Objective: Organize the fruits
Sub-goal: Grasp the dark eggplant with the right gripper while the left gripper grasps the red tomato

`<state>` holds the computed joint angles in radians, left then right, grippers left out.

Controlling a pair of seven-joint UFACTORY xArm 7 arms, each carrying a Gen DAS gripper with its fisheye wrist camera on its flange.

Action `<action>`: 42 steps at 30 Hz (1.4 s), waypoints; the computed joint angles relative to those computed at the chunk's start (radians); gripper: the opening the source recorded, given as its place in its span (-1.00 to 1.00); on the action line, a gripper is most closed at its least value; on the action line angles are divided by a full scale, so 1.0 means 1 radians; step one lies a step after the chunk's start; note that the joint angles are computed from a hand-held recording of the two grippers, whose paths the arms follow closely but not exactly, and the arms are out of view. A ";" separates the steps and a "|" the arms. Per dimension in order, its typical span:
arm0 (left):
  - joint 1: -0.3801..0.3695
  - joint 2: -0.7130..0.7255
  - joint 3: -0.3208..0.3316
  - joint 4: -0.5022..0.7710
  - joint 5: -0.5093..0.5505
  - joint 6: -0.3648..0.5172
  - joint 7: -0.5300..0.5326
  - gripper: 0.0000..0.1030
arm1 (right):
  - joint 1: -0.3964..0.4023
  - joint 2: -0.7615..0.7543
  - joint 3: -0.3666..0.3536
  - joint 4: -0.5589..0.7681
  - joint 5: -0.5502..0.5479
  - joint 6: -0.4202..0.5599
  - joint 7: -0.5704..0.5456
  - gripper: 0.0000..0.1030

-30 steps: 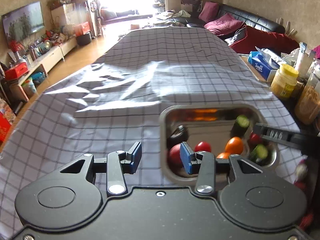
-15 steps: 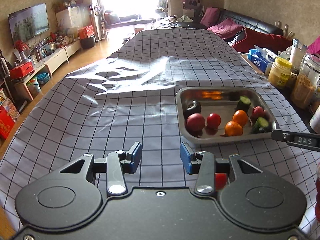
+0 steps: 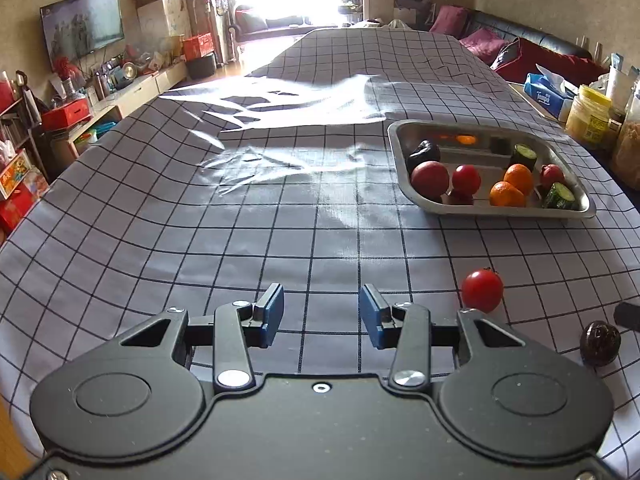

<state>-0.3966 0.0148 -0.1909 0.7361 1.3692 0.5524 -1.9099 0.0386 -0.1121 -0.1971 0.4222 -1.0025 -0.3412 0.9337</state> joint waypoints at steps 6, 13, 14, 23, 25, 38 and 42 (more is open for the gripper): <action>-0.002 0.053 0.015 0.036 0.116 0.000 0.004 0.00 | 0.037 -0.019 -0.034 -0.033 -0.023 0.023 0.027 -0.12; 0.003 0.140 0.040 0.101 0.178 -0.053 0.136 0.00 | 0.073 -0.055 -0.034 -0.071 0.078 0.047 -0.056 -0.12; -0.003 0.149 0.041 0.107 0.182 -0.047 0.160 0.00 | 0.077 -0.059 -0.033 -0.075 0.100 0.048 -0.075 -0.12; -0.036 0.185 0.047 0.131 0.210 -0.021 0.228 0.01 | 0.196 -0.046 -0.129 -0.072 0.176 0.070 -0.151 -0.12; -0.034 0.170 0.050 0.119 0.216 -0.024 0.180 0.00 | 0.189 -0.050 -0.115 -0.081 0.216 0.070 -0.195 -0.12; -0.054 0.117 0.015 0.109 0.149 -0.071 0.212 0.02 | 0.148 -0.022 -0.022 -0.110 0.398 0.040 -0.399 -0.10; -0.047 0.137 0.025 0.130 0.062 -0.131 0.277 0.02 | 0.108 0.008 0.042 -0.101 0.470 0.027 -0.439 -0.05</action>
